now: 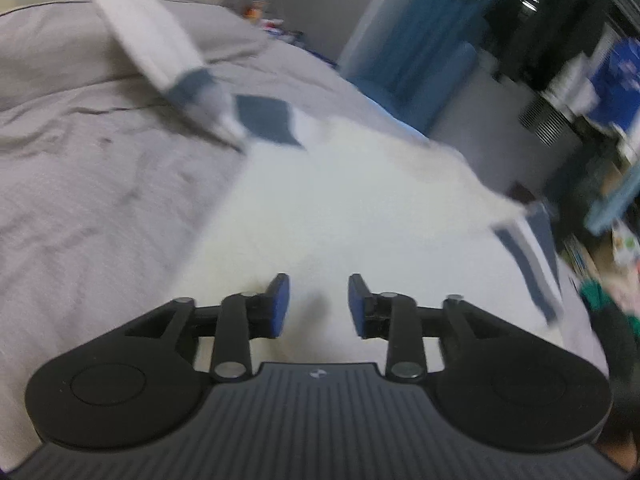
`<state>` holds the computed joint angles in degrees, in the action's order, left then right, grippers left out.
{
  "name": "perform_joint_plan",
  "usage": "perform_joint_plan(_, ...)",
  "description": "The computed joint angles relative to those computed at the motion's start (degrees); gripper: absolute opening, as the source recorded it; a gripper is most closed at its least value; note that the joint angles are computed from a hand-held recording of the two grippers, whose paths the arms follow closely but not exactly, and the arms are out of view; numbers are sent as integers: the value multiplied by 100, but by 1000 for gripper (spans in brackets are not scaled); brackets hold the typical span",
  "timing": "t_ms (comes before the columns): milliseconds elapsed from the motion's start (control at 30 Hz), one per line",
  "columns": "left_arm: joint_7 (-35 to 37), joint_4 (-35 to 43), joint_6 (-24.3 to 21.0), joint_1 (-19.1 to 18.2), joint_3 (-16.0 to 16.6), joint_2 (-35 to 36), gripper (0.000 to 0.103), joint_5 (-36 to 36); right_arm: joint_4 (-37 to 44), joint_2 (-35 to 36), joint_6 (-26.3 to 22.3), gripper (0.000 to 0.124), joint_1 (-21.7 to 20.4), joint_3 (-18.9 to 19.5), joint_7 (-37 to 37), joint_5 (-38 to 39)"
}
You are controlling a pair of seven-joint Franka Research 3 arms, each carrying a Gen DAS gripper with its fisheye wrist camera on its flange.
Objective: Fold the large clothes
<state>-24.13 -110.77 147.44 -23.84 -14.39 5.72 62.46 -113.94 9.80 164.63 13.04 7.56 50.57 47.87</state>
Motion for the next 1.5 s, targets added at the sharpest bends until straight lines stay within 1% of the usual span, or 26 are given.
perform_joint_plan(67, -154, -84, 18, 173, 117, -127, 47, -310, -63, -93, -164, 69, -115, 57, -344, 409)
perform_joint_plan(100, -507, -180, 182, 287, 205, -218, 49, -226, -85, -132, -216, 69, -123, 33, -420, 453)
perform_joint_plan(133, -826, -260, 401, 413, 285, -282, 53, 16, -70, -136, -214, 70, -113, 14, -474, 492)
perform_joint_plan(167, -1057, -293, 481, 535, 344, -324, 60, 217, -42, -137, -207, 70, -114, 6, -533, 590)
perform_joint_plan(233, -1244, -278, 297, 722, 381, -356, 67, 318, 63, -92, -206, 70, -118, 7, -637, 814)
perform_joint_plan(267, -1430, -297, 341, 824, 416, -359, 68, 462, 112, -66, -195, 70, -115, 14, -708, 901)
perform_joint_plan(367, -2053, -345, 725, 1151, 562, -263, 68, 887, 126, -54, -20, 70, -57, 39, -926, 924)
perform_joint_plan(433, -2153, -285, 926, 1339, 662, -103, 68, 919, 172, -14, 90, 70, -18, 82, -1114, 959)
perform_joint_plan(533, -2446, -120, 1120, 1519, 837, 162, 68, 1147, 238, -2, -94, 70, 32, 43, -951, 707)
perform_joint_plan(600, -2793, 48, 1300, 1611, 982, 339, 68, 1486, 329, 6, -214, 70, 47, 46, -790, 677)
perform_joint_plan(667, -3116, 228, 1432, 1670, 1093, 485, 68, 1851, 436, -2, -334, 70, 24, 82, -744, 863)
perform_joint_plan(700, -3327, 359, 1498, 1700, 1154, 588, 68, 2055, 513, 1, -382, 70, -3, 125, -902, 1072)
perform_joint_plan(767, -4001, 598, 1487, 1710, 1259, 752, 68, 2644, 594, 48, -150, 70, 52, 181, -1259, 1274)
perform_joint_plan(833, -4115, 823, 1381, 1771, 1281, 925, 68, 2717, 706, 223, 310, 70, 230, 143, -1165, 851)
perform_joint_plan(900, -3908, 1100, 1263, 1828, 1312, 1155, 66, 2491, 904, 465, 369, 70, 281, 61, -780, 387)
perform_joint_plan(1000, -3525, 1421, 1163, 1850, 1399, 1412, 66, 2041, 1165, 816, 259, 70, 346, -188, 204, -443)
perform_joint_plan(1033, -3355, 1514, 1096, 1842, 1423, 1484, 64, 1822, 1255, 942, 209, 70, 365, -276, 475, -709)
perform_joint_plan(1067, -3144, 1578, 1027, 1838, 1448, 1532, 59, 1587, 1297, 1015, 184, 70, 323, -269, 573, -841)
perform_joint_plan(1100, -2938, 1515, 945, 1809, 1472, 1481, 55, 1400, 1357, 1102, 176, 70, 214, -183, 530, -871)
perform_joint_plan(1133, -2552, 1573, 798, 1778, 1446, 1508, 46, 1128, 1391, 1160, 214, 70, 80, -40, 409, -842)
perform_joint_plan(1200, -1648, 1751, 426, 1688, 1388, 1583, 33, 585, 1381, 1205, 364, 70, -77, 178, 201, -835)
perform_joint_plan(1233, -1234, 1853, 252, 1642, 1371, 1612, 29, 361, 1361, 1210, 453, 70, -136, 275, 75, -830)
perform_joint_plan(1300, -582, 1963, -103, 1513, 1371, 1574, 16, 68, 1311, 1214, 624, 70, -351, 565, -330, -631)
perform_joint_plan(1367, 57, 2285, -577, 1296, 1373, 1626, 13, 38, 1341, 1243, 620, 70, -567, 796, -662, -346)
perform_joint_plan(1433, 772, 2861, -1008, 1098, 1361, 1842, 13, 29, 1370, 1241, 531, 70, -827, 1049, -1067, 153)
perform_joint_plan(1500, 1724, 3620, -1416, 847, 1330, 2137, 12, -19, 1437, 1254, 373, 70, -925, 1101, -1334, 549)
